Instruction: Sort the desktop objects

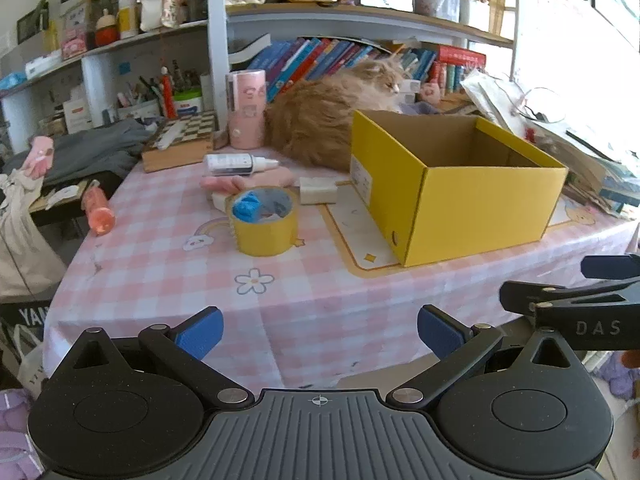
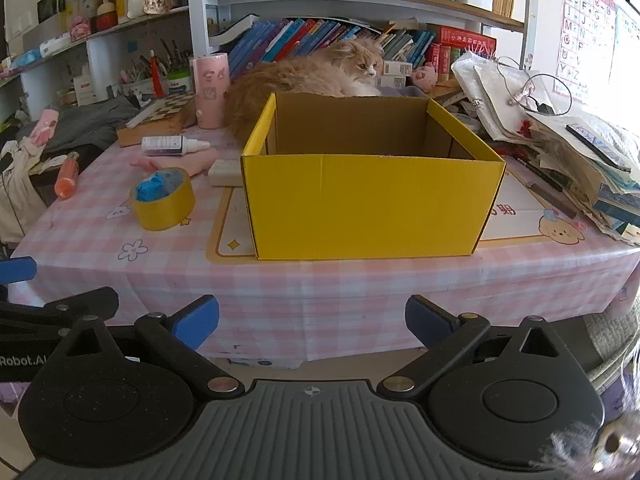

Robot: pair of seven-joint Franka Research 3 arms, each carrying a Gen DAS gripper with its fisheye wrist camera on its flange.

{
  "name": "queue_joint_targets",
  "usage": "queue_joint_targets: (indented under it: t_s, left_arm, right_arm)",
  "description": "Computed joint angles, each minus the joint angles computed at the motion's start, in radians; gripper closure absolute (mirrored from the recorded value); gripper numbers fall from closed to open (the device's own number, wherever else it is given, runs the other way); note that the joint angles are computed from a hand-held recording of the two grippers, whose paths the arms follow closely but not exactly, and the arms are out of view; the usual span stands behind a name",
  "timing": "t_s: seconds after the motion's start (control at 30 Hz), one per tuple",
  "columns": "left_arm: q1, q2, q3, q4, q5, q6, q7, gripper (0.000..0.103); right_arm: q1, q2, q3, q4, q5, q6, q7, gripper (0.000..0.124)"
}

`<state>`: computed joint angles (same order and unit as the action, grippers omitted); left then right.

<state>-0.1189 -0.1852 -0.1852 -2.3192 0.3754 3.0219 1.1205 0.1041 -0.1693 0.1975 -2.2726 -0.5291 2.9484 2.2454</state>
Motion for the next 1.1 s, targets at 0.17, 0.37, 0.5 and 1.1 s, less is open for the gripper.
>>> queue_joint_targets:
  t_s: [0.17, 0.37, 0.5, 1.1]
  left_arm:
    - [-0.031, 0.001, 0.02, -0.002, -0.052, 0.005, 0.058, 0.0]
    - [-0.028, 0.001, 0.015, 0.002, -0.059, -0.023, 0.051, 0.0]
    - [-0.041, 0.002, 0.027, 0.0, -0.094, -0.028, 0.081, 0.0]
    - [-0.02, 0.016, 0.014, 0.008, -0.088, -0.018, 0.086, 0.0]
  right_arm:
    - [0.021, 0.006, -0.016, 0.0, 0.057, 0.001, -0.051, 0.023]
    - [0.021, 0.01, -0.015, 0.002, 0.065, -0.001, -0.061, 0.023]
    - [0.01, 0.013, -0.005, 0.006, 0.031, -0.003, -0.036, 0.023]
    - [0.023, 0.018, -0.018, 0.012, 0.03, -0.01, -0.026, 0.023]
